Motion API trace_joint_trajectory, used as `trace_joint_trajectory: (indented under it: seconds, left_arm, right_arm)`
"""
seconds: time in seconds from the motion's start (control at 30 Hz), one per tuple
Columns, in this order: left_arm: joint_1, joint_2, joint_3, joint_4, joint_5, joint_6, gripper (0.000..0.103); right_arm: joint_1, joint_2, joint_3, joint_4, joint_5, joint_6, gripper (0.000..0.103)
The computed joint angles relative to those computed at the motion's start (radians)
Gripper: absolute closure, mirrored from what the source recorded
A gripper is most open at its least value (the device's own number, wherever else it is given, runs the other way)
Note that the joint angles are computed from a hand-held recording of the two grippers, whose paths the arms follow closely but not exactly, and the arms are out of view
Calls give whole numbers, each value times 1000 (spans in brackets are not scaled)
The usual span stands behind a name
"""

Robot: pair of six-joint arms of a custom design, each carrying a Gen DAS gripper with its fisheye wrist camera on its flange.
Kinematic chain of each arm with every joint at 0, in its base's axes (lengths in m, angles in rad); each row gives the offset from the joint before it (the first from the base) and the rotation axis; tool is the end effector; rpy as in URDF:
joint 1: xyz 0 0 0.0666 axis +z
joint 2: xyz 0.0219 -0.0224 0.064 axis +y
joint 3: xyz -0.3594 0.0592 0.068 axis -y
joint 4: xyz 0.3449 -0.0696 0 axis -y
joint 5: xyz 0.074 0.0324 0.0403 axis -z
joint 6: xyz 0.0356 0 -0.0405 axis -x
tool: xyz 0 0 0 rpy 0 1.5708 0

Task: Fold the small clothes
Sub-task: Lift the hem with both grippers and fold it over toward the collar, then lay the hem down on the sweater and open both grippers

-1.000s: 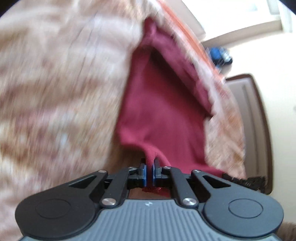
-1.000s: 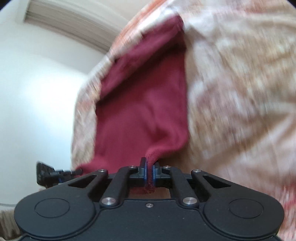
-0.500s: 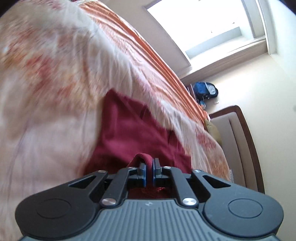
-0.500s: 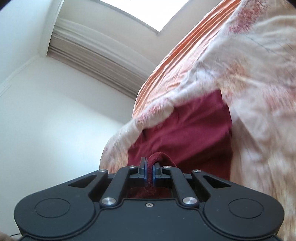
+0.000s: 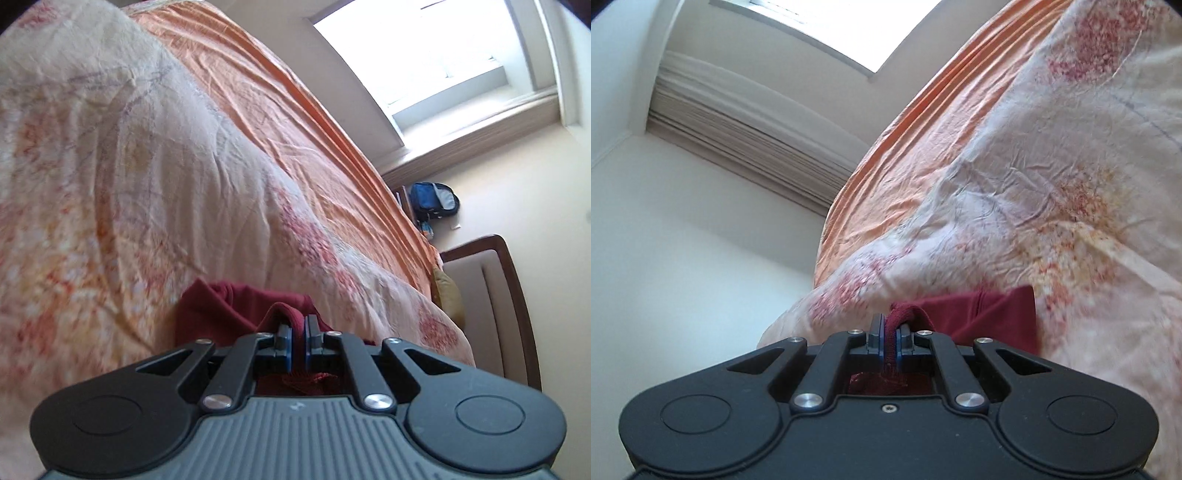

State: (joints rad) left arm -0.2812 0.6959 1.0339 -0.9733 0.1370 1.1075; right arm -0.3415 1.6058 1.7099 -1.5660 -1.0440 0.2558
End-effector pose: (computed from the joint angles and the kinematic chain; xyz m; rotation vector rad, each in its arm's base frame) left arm 0.1934 -0.0614 0.4626 -0.8712 2.1906 -0.8858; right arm 0.4391 -0.1238 0.4319 0.0280 2.4315 1.2972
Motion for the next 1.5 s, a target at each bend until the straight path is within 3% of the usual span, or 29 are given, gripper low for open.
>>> trace_joint_trajectory:
  seconds: [0.17, 0.27, 0.37, 0.43, 0.53, 0.6, 0.7, 0.8, 0.9, 0.97, 1.03, 1.1, 1.17, 1.23, 1.3, 1.4, 1.5]
  left_arm:
    - [58, 29, -60, 101, 29, 41, 97]
    - [75, 41, -95, 142, 30, 101, 97]
    - [60, 71, -107, 138, 13, 142, 96]
    - [57, 76, -124, 166, 4, 191, 90]
    - [61, 71, -152, 251, 7, 247, 57]
    - [67, 61, -166, 293, 1, 252, 35]
    - [54, 89, -137, 306, -35, 228, 24]
    - [45, 123, -109, 264, -50, 210, 24]
    - [12, 114, -113, 250, -117, 236, 24]
    - [-6, 71, -152, 316, -114, 257, 24]
    - [-10, 32, -217, 466, -37, 241, 24]
    - [-34, 23, -247, 548, 5, 224, 24]
    - [-47, 51, -248, 568, 54, 200, 24]
    - [-58, 114, -207, 503, 68, 138, 23]
    - [-61, 184, -153, 419, 24, 87, 21]
    - [-33, 257, -113, 403, -3, 54, 17]
    - [-45, 343, 22, 218, -180, -31, 17]
  right_arm:
    - [26, 29, -27, 128, 25, -152, 98]
    - [29, 34, -67, 228, 40, -294, 97]
    - [44, 40, -93, 244, 96, -356, 94]
    - [48, 33, -122, 286, 107, -416, 93]
    - [47, 23, -163, 402, 94, -616, 78]
    - [47, 24, -168, 443, 75, -686, 53]
    - [48, 9, -183, 532, 37, -760, 30]
    - [52, 11, -160, 504, 59, -710, 29]
    - [52, 7, -146, 438, 66, -612, 29]
    - [54, -13, -153, 413, 43, -523, 29]
    - [57, -28, -159, 360, -6, -435, 26]
    - [69, -34, -164, 304, -40, -365, 24]
    - [85, -47, -178, 293, -55, -321, 24]
    - [101, -47, -185, 276, -64, -297, 24]
    - [119, -38, -182, 251, -50, -284, 24]
    - [139, -17, -169, 244, -33, -297, 24]
    - [151, -14, -161, 284, -18, -343, 24]
